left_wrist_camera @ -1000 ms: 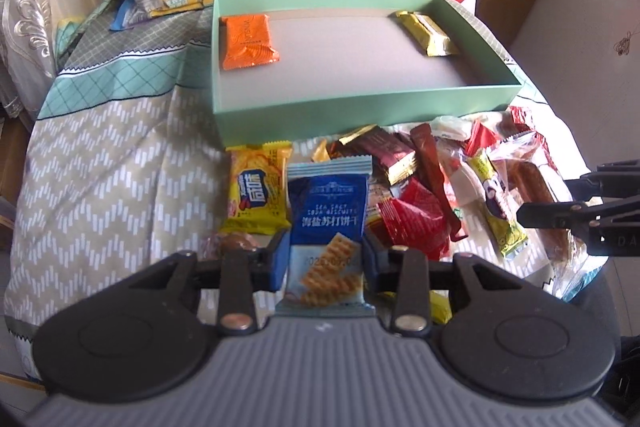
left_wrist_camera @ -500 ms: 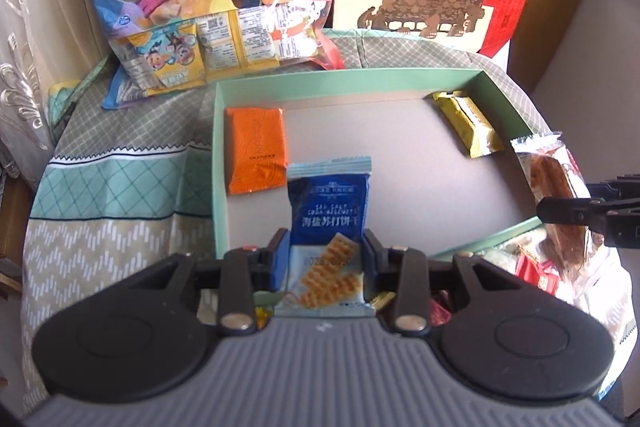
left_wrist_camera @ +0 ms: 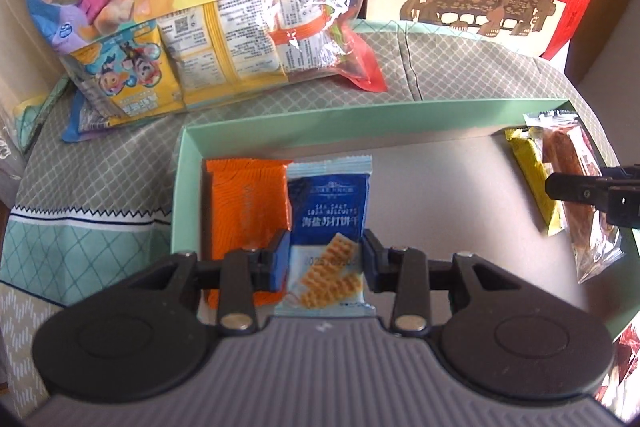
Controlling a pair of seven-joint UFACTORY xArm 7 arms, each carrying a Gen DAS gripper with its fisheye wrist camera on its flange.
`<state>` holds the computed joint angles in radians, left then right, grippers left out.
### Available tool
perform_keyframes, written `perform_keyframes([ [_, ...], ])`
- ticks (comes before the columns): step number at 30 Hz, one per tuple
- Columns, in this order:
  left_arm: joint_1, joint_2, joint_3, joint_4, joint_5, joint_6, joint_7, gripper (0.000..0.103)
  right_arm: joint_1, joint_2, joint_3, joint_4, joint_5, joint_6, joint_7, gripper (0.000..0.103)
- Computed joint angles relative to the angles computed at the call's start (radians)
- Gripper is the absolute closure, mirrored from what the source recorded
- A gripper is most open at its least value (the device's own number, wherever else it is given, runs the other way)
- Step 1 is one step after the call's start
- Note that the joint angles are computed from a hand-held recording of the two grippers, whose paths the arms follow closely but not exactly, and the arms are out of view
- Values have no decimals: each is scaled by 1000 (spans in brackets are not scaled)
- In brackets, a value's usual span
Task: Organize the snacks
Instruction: 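Place blue pack beside orange pack while right places cake beside yellow bar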
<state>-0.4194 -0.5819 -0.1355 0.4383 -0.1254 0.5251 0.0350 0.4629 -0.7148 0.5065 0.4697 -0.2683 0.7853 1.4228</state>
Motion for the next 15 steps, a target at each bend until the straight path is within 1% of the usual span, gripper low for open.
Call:
perform_keyframes([
  [4,-3,80,4,37,-10,-39,6,67,-35,51,-35,-14,-23,-70,-34,66],
  [7,-1,114,-2,49,-6,-58,8,67,-57,93,-44,-12,-37,-110,-48,66],
  [10,13,131,-16,53,18,-75,2,66,-73,131,-41,-6,-57,-125,-55,65],
  [11,18,134,-21,53,28,-82,-1,60,-78,143,-40,-4,-68,-134,-58,65],
  [12,24,135,-25,54,39,-82,-6,37,-84,148,-37,-5,-80,-148,-54,64],
  [13,31,132,-32,53,49,-84,-18,24,-86,143,-31,-6,-87,-152,-41,59],
  [14,43,120,-40,48,64,-87,-36,3,-87,135,-29,-8,-89,-157,-28,40],
  [15,45,104,-41,41,70,-89,-44,0,-87,119,-25,-12,-92,-161,-12,28],
])
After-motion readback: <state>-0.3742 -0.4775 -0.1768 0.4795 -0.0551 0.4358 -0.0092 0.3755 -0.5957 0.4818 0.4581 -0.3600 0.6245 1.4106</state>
